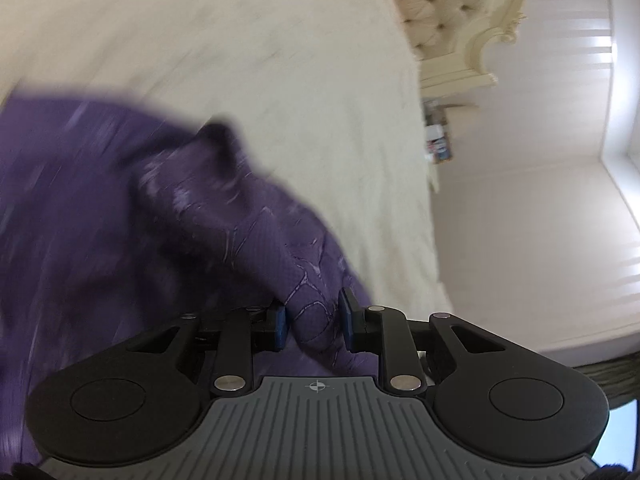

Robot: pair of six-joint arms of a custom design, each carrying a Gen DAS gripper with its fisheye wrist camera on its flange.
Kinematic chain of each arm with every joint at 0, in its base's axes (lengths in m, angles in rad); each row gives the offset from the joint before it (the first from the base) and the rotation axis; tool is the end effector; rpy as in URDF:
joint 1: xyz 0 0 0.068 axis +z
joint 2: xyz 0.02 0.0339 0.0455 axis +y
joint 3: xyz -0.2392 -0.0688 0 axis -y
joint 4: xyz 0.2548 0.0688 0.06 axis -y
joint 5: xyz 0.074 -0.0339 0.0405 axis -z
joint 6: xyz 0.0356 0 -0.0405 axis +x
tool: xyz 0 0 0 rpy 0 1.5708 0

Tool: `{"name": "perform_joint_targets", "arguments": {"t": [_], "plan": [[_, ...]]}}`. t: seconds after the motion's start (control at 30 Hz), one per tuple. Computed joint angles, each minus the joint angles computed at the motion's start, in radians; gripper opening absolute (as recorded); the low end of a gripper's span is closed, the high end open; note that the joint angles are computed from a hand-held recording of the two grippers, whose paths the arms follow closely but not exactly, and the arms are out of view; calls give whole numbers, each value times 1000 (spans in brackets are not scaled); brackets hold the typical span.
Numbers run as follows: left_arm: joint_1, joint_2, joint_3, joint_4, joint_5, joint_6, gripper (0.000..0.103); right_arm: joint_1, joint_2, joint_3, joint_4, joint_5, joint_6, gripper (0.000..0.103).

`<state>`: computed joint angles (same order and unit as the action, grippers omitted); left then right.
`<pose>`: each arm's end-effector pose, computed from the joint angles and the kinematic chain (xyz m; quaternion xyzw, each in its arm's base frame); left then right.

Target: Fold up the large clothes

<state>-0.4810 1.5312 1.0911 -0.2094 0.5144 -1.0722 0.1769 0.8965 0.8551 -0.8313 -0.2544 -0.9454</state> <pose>0.3024 -0.1776 0.2347 -0.1442 0.8617 -0.4638 0.1470 0.1928 0.0436 0.2667 -0.5328 0.7661 -0.0167 0.3592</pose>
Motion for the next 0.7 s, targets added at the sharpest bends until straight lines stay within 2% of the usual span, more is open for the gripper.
{"name": "perform_joint_targets", "arguments": {"t": [0.1,0.17,0.23,0.3,0.37,0.43,0.47,0.57,0.7], "plan": [[-44,-77,-150,11,-68,-9,24,38,-62,-55,-62,27,87,30],[-53,-99,-221,31,-95,-32,24,32,-62,-59,-116,7,232,41],[-46,-122,-261,24,-96,-27,23,-23,-39,-55,-165,-50,383,59],[-28,-123,-253,-8,-80,25,26,-113,-27,-62,-195,-126,521,63],[3,-119,-229,-39,-45,85,41,-226,4,-65,-203,-225,676,66],[36,-126,-212,-56,-26,123,65,-321,60,-51,-195,-316,796,73],[56,-125,-202,-57,-19,138,69,-355,82,-51,-176,-351,851,73],[101,-102,-171,-75,-25,169,72,-376,143,-61,-79,-392,1027,74],[139,42,-51,-108,-35,225,72,-334,257,-64,61,-380,1189,76]]}}
